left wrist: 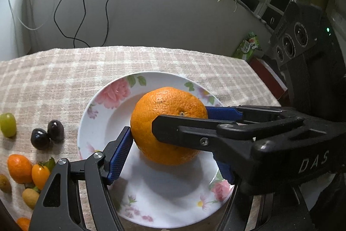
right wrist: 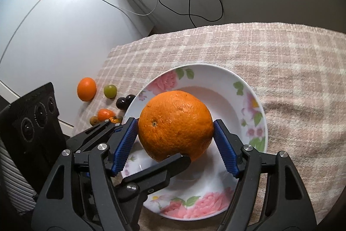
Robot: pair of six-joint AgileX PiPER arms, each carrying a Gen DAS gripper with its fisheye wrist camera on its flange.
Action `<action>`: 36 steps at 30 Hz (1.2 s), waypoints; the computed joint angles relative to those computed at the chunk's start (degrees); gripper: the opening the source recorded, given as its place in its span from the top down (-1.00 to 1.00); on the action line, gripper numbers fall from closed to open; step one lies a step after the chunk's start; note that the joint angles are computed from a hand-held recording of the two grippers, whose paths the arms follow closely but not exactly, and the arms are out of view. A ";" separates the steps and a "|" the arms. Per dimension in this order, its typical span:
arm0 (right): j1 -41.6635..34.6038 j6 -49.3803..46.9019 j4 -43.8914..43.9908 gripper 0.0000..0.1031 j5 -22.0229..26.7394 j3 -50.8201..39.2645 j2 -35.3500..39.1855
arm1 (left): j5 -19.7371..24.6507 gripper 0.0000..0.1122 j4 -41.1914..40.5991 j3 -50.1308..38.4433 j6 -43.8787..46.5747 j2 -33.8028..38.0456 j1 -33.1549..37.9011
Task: Organize fruits
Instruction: 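Carry the large orange with the right tool onto the white plate, then open the right tool to release the orange on the plate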
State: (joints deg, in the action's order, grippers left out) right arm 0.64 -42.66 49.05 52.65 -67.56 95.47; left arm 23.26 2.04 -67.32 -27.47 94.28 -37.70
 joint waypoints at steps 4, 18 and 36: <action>-0.13 -1.04 0.39 -0.49 -1.17 0.59 -1.64 | 0.92 -0.29 4.41 -0.44 -3.64 -0.10 -0.56; 0.25 -0.21 -2.25 -0.55 -4.54 2.83 -6.02 | 2.56 -0.28 11.47 1.81 -10.61 -3.75 -1.69; 6.22 -1.41 -0.47 -0.55 -10.46 6.50 -14.30 | 6.40 -0.28 27.40 9.12 -26.11 -13.58 -3.49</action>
